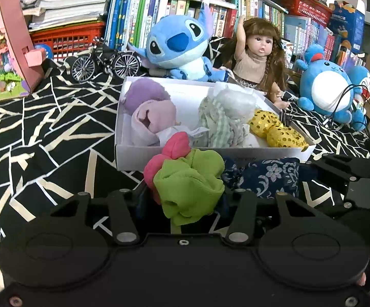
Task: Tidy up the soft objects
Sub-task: 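Carry the scrunchie with the left tool while the right tool carries the navy pouch over the box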
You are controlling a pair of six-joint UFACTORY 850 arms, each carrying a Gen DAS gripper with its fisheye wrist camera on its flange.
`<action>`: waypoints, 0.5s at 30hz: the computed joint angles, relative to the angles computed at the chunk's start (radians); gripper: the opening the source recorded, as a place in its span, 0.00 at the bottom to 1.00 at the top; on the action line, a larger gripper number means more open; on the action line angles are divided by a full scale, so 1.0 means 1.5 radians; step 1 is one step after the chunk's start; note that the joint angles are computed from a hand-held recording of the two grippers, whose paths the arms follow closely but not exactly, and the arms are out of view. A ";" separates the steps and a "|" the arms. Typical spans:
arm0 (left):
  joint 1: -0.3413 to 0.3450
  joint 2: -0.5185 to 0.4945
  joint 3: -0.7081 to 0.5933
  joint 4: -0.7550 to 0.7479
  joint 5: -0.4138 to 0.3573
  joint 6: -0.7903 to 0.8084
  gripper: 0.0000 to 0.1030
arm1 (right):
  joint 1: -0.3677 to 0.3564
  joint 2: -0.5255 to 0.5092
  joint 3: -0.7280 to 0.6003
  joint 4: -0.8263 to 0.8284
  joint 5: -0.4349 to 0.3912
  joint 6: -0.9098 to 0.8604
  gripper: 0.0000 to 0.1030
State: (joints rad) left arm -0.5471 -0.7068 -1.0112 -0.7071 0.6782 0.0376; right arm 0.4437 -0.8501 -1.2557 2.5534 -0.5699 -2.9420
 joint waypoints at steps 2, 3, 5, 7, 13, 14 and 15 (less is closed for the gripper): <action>-0.003 0.004 0.001 -0.008 0.003 0.013 0.47 | 0.000 0.006 0.007 0.005 -0.005 -0.006 0.67; -0.005 0.007 0.002 -0.014 0.005 0.019 0.46 | 0.000 0.008 0.011 0.007 -0.009 -0.010 0.66; -0.009 0.011 0.004 -0.025 0.010 0.036 0.46 | -0.001 0.013 0.017 0.014 -0.018 -0.018 0.64; -0.012 0.015 0.007 -0.029 0.015 0.043 0.46 | -0.001 0.019 0.026 0.036 -0.029 -0.032 0.63; -0.016 0.030 0.014 -0.035 0.024 0.054 0.46 | -0.009 0.037 0.040 0.059 -0.048 -0.030 0.62; -0.016 0.032 0.014 -0.035 0.024 0.055 0.46 | -0.010 0.040 0.042 0.064 -0.050 -0.031 0.62; -0.016 0.034 0.015 -0.035 0.025 0.056 0.46 | -0.011 0.044 0.044 0.070 -0.052 -0.033 0.62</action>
